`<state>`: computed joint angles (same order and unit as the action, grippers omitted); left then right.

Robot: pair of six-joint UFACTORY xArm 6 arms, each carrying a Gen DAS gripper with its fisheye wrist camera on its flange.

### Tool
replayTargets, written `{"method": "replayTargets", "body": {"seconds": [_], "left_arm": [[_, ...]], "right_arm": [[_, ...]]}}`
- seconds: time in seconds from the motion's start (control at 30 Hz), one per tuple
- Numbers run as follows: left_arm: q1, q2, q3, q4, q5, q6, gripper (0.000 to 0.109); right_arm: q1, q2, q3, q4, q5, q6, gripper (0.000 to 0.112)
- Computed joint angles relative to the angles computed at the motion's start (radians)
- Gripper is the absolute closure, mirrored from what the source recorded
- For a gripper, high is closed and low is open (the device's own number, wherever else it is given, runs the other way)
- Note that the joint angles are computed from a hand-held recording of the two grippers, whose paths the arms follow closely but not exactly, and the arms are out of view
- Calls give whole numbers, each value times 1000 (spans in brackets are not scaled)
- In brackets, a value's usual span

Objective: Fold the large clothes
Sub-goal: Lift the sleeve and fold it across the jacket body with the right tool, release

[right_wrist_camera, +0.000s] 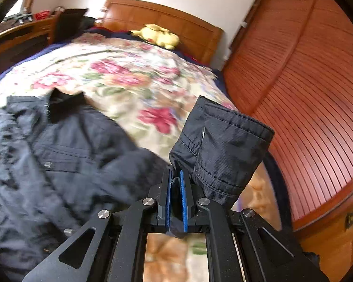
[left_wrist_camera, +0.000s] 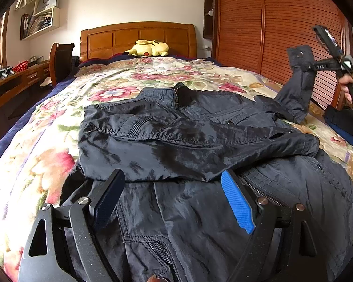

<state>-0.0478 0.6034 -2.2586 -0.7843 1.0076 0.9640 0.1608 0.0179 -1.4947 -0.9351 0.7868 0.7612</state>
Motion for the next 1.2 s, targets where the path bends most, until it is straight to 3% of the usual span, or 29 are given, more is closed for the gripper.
{"method": "replayTargets", "body": {"seconds": [0.27,0.63,0.9,1.2], "left_arm": [[25,3,-22,-31,19,19,24],[83,21,-73,-57,45,34,24],[116,92,-187,-35,60,-7,24],[134,207,-372,4,89,-79,24]], "right_arm": [[132,67,-80,-42,-8,-4,106],[232,117,-168,-92,-83,-27,106],[273,174,-174,-66,-190,-52,106],[232,229,-61,89,-395,-59,105]]}}
